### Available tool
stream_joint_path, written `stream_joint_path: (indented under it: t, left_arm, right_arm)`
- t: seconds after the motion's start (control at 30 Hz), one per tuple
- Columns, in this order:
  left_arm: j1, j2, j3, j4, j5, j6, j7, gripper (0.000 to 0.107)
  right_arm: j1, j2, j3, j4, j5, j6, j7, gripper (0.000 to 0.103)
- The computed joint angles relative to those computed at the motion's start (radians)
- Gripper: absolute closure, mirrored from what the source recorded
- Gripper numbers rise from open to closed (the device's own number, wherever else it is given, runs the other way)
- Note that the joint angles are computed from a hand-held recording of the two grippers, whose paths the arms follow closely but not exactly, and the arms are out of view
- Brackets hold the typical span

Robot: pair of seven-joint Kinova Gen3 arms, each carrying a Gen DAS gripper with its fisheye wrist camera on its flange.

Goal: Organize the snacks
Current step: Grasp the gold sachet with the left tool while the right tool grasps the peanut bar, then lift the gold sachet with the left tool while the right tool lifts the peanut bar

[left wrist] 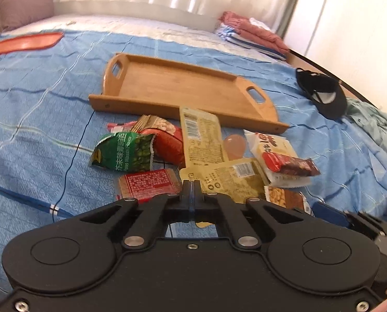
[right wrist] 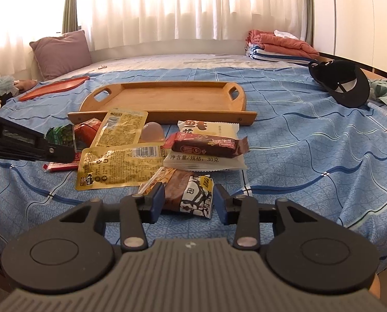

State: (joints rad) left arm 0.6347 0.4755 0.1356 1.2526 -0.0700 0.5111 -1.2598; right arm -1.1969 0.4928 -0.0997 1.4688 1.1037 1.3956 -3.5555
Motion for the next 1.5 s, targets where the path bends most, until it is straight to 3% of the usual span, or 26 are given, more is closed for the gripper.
stream_joint_path:
  t: [0.13,0.2,0.27,0.37,0.47,0.57,0.67,0.77,1.07,1.5]
  left_arm:
    - [0.044,-0.001,-0.038,0.001,-0.061,0.001,0.007,0.093]
    - [0.053,0.0,-0.04,0.002,-0.089,-0.009,-0.009,0.083]
    - [0.052,-0.003,-0.033,0.01,-0.109,-0.025,-0.04,0.064]
    - [0.063,-0.012,-0.037,0.032,-0.144,-0.065,-0.086,0.052]
    - [0.052,-0.008,-0.017,0.034,-0.15,-0.089,-0.151,0.037]
    - [0.033,0.003,0.011,0.028,-0.138,-0.109,-0.231,0.029]
    - [0.068,0.023,-0.016,0.003,-0.16,-0.1,-0.272,0.027]
    - [0.061,0.045,0.012,-0.019,-0.155,-0.091,-0.355,0.027]
    - [0.077,0.094,0.045,-0.055,-0.146,-0.101,-0.63,0.028]
    - [-0.051,0.176,0.143,-0.285,0.128,0.251,-0.876,0.031]
  right_arm:
    - [0.009,-0.003,-0.003,0.005,0.007,-0.023,0.014,0.02]
    - [0.017,0.003,-0.004,-0.005,0.006,-0.035,0.049,0.017]
    - [0.026,0.012,-0.001,-0.021,-0.004,-0.041,0.088,0.017]
    - [0.038,0.013,0.01,-0.018,-0.006,-0.079,0.088,0.017]
    - [0.048,-0.002,0.013,0.003,0.0,-0.13,0.071,0.034]
    - [0.037,-0.004,0.015,0.0,-0.003,-0.111,0.069,0.041]
    - [0.02,-0.001,0.021,-0.01,-0.032,-0.033,0.049,0.041]
    - [0.019,-0.027,0.015,0.027,-0.057,0.01,-0.012,0.041]
    - [0.051,-0.061,-0.031,0.084,-0.057,0.041,-0.078,0.039]
    - [0.062,-0.07,-0.042,0.101,-0.044,0.007,-0.098,0.037]
